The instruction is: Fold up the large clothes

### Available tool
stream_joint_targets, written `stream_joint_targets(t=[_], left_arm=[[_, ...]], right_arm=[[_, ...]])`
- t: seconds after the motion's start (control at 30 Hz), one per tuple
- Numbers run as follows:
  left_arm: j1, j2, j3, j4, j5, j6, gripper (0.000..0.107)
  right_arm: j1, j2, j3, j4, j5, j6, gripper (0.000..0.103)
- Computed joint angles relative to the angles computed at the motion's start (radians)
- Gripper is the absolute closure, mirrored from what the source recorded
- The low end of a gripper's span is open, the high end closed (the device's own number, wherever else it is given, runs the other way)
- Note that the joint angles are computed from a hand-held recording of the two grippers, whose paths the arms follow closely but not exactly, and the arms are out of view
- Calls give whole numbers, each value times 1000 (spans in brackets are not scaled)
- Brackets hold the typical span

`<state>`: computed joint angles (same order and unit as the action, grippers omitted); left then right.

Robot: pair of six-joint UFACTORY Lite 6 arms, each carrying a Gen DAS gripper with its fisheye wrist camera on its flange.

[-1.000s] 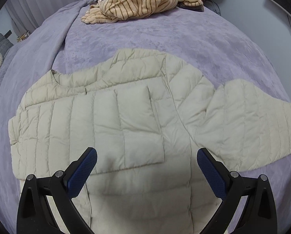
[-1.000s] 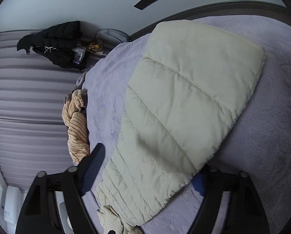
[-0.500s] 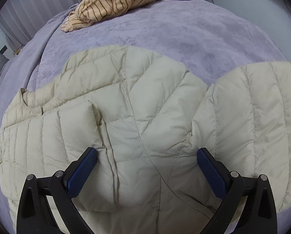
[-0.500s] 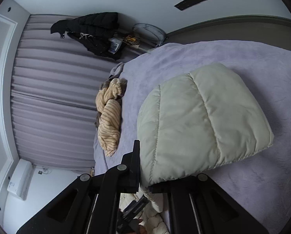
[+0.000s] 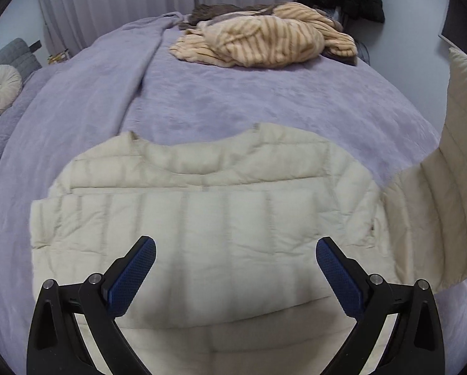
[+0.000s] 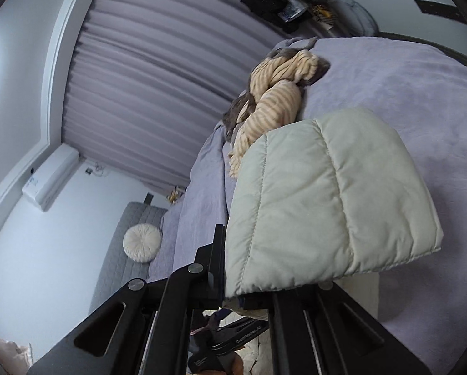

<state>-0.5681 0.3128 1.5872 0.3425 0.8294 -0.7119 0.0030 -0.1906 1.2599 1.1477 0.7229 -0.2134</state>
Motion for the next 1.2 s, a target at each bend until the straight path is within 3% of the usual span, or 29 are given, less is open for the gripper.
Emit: stream_joint_targets(t=[0.1, 0.2, 0.37, 0.47, 0.5, 0.53, 0.57, 0.6, 0.63, 0.83, 0.9, 0.93, 0.97, 1.03, 1.13, 1.2], left_arm=[[131, -123, -141, 18, -18, 46, 4], [271, -236, -281, -10, -41, 114, 4], [442, -364, -460, -50, -69, 208, 4], [506, -405, -516, -89, -88, 264, 4], [522, -412, -527, -101, -94, 281, 4], [535, -417, -532, -117, -98, 300, 4], [547, -429, -541, -133, -99, 320, 4], [556, -431, -544, -144, -102, 334, 4], [563, -434, -545, -151, -104, 343, 4], [617, -444, -530, -188, -99, 396, 4], [635, -448, -525, -196, -96, 417, 4], [644, -451, -522, -201, -94, 430, 4], [655, -452, -517, -209, -91, 447, 4], [674, -464, -516, -216, -88, 469, 4], [707, -473, -517, -222, -81, 494, 4], [728, -478, -523, -234, -77, 511, 4]], right_arm=[[199, 144, 119, -93, -98, 78, 96], [394, 334, 287, -326, -159, 251, 96], [624, 683, 558, -636, -121, 485, 96], [680, 889, 742, -777, -28, 615, 95], [688, 930, 776, -790, -7, 642, 91], [688, 939, 768, -784, -7, 658, 74], [687, 918, 722, -765, -32, 660, 44], [684, 876, 654, -739, -68, 654, 29], [682, 821, 583, -746, -104, 669, 22], [707, 511, 305, -1030, -207, 1065, 23], [694, 466, 260, -1071, -239, 1138, 39], [685, 482, 289, -1056, -221, 1131, 61], [672, 516, 321, -1008, -208, 1084, 77], [672, 606, 431, -973, -182, 1007, 86], [717, 763, 665, -1016, -91, 937, 88], [742, 759, 673, -1017, -79, 951, 87]])
